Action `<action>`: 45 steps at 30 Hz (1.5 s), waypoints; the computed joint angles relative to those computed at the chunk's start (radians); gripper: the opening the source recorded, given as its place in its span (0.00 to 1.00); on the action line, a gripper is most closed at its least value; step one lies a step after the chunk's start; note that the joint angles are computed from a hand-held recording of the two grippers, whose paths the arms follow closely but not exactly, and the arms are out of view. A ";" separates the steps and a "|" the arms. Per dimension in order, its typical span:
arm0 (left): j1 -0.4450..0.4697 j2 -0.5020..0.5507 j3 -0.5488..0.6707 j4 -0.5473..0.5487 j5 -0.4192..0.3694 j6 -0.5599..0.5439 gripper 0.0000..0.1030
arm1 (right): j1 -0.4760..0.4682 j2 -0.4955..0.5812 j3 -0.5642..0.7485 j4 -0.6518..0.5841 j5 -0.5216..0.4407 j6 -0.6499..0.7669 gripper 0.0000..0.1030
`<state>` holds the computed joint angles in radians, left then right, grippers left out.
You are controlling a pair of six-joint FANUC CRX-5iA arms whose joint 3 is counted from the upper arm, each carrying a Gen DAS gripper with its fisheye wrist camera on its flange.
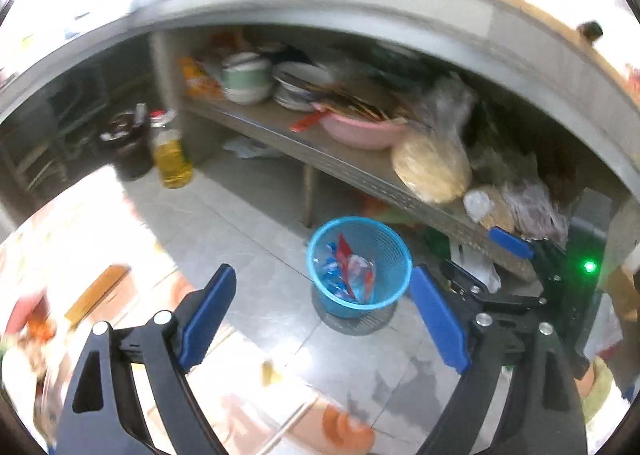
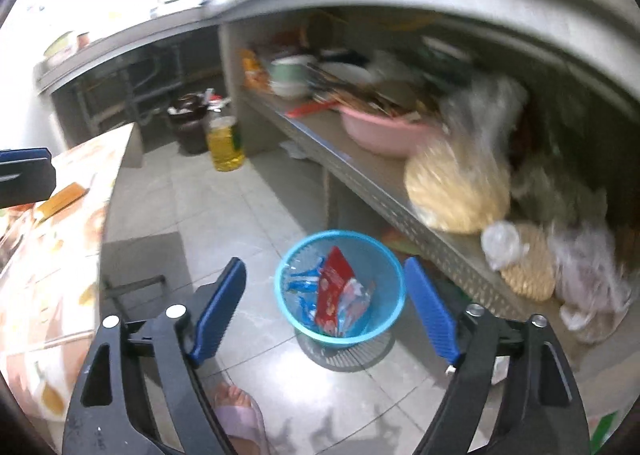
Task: Collect trash
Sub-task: 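Withdraw both tools from the wastebasket, then move both tools to the table and lower the right gripper to the clear plastic container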
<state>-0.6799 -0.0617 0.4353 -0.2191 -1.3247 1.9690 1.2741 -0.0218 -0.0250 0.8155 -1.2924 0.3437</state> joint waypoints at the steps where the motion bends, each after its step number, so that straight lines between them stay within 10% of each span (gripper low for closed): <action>1: -0.008 -0.023 -0.013 -0.020 -0.002 0.019 0.87 | 0.016 0.004 0.013 0.011 -0.006 0.012 0.80; 10: -0.211 -0.201 -0.057 -0.359 -0.203 0.299 0.89 | 0.118 0.087 0.144 0.058 -0.014 0.108 0.92; 27: -0.832 -0.359 -0.061 -1.046 -0.875 0.694 0.95 | 0.233 0.320 0.443 0.053 0.025 0.276 0.92; 34: -0.947 -0.405 -0.082 -1.145 -1.010 0.747 0.95 | 0.250 0.449 0.642 -0.014 -0.013 0.371 0.92; 45: -0.818 -0.516 -0.185 -1.015 -0.973 0.836 0.95 | 0.239 0.611 0.881 -0.114 -0.061 0.497 0.92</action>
<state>-1.4978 -0.5772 0.2501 -1.2342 -2.2979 2.8048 1.5132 0.5888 0.8565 0.7020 -1.3534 0.8406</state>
